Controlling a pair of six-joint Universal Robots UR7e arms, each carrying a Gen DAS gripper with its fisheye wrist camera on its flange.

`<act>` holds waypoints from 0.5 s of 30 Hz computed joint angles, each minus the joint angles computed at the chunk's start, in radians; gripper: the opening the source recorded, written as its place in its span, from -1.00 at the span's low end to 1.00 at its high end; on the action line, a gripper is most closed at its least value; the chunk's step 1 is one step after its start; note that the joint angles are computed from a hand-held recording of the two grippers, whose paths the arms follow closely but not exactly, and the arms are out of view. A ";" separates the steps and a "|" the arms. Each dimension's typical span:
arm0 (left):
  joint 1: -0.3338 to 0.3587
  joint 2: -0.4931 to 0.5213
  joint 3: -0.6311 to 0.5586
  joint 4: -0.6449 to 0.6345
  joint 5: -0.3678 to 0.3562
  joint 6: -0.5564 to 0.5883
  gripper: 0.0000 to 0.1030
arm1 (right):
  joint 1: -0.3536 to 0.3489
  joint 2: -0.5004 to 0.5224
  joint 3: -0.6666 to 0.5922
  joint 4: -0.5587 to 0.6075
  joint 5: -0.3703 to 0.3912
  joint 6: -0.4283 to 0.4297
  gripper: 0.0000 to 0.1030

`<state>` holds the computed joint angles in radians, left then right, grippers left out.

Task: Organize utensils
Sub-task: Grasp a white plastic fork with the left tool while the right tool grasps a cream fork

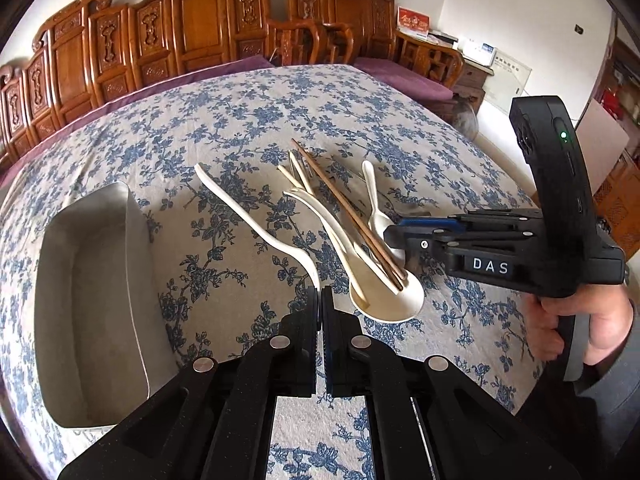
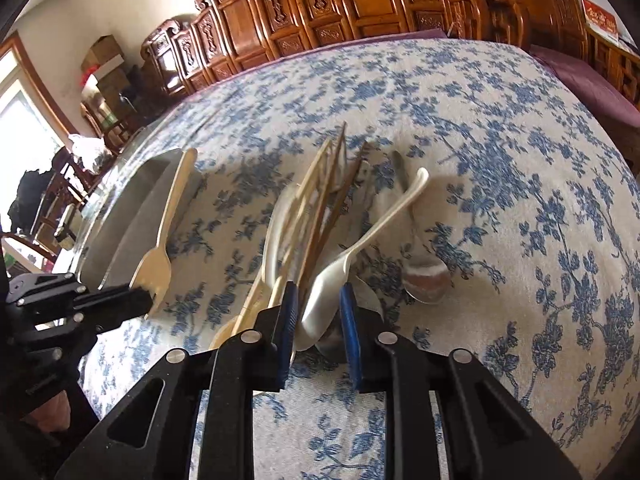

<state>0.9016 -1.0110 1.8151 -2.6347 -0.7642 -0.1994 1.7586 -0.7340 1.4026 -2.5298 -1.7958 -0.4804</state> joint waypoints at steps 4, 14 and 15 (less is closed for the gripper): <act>0.003 -0.011 0.013 -0.027 -0.019 0.002 -0.98 | 0.007 0.003 0.005 -0.017 0.027 -0.014 -0.57; 0.010 -0.039 0.041 -0.050 -0.034 0.002 -0.98 | 0.016 0.019 0.008 -0.123 -0.068 -0.017 -0.57; 0.010 -0.039 0.041 -0.052 -0.034 0.002 -0.98 | 0.015 0.022 0.004 -0.117 -0.079 -0.014 -0.57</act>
